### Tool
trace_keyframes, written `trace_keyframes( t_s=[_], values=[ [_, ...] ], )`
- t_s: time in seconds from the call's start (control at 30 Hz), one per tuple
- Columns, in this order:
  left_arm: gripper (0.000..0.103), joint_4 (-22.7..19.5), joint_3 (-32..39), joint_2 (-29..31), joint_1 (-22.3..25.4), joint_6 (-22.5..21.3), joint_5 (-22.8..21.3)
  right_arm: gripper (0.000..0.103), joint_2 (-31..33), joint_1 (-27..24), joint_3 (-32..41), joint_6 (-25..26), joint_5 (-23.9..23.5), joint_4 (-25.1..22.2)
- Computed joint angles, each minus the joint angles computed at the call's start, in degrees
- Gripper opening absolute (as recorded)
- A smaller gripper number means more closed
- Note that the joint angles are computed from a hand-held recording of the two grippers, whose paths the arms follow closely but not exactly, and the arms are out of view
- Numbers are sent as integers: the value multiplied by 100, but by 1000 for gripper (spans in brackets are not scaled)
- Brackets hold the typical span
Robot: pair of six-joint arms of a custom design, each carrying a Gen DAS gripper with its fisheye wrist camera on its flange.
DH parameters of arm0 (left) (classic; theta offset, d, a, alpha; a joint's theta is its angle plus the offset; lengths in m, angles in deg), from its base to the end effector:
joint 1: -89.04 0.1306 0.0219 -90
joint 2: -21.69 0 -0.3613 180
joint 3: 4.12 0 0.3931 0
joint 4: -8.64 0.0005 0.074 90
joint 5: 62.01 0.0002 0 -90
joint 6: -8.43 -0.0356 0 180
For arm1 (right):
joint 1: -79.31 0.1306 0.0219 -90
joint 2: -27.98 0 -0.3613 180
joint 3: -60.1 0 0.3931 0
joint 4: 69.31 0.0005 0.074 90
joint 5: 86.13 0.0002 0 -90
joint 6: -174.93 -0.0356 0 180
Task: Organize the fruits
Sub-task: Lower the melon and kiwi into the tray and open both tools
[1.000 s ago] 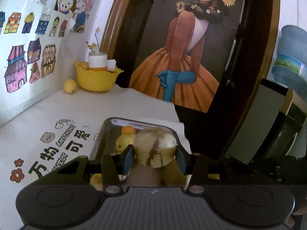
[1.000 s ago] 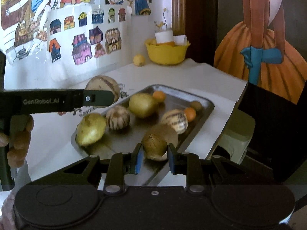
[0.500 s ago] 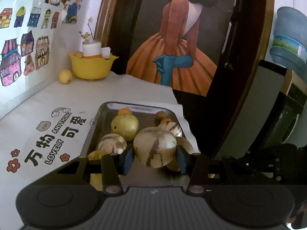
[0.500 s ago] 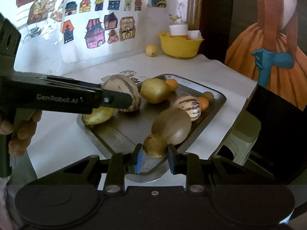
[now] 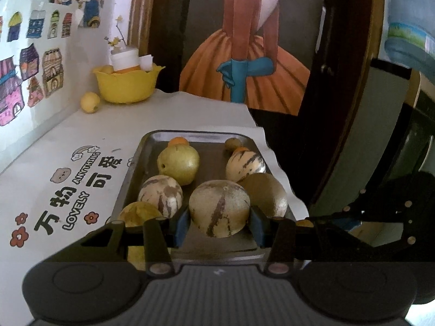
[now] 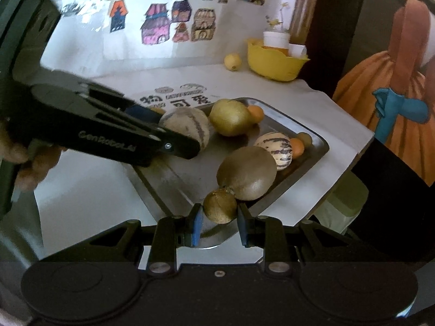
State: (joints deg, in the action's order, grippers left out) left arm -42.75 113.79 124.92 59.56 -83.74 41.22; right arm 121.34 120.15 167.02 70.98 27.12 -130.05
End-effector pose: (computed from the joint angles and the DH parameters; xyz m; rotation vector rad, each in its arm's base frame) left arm 0.4935 -0.2889 0.5168 0.7353 2.1168 -0.5171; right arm 0.3860 0.3144 0.5050 -0.3548 2.2829 -0.0052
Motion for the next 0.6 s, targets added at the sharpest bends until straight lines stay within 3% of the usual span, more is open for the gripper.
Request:
trace_keyframes(
  t_s=[0.27, 0.6],
  values=[
    [51, -875, 788, 490, -39, -608, -90, 29, 53, -25, 16, 491, -84, -13],
    [51, -1210, 1184, 741, -92, -921, -306, 29, 149, -83, 101, 679, -185, -96]
  ],
)
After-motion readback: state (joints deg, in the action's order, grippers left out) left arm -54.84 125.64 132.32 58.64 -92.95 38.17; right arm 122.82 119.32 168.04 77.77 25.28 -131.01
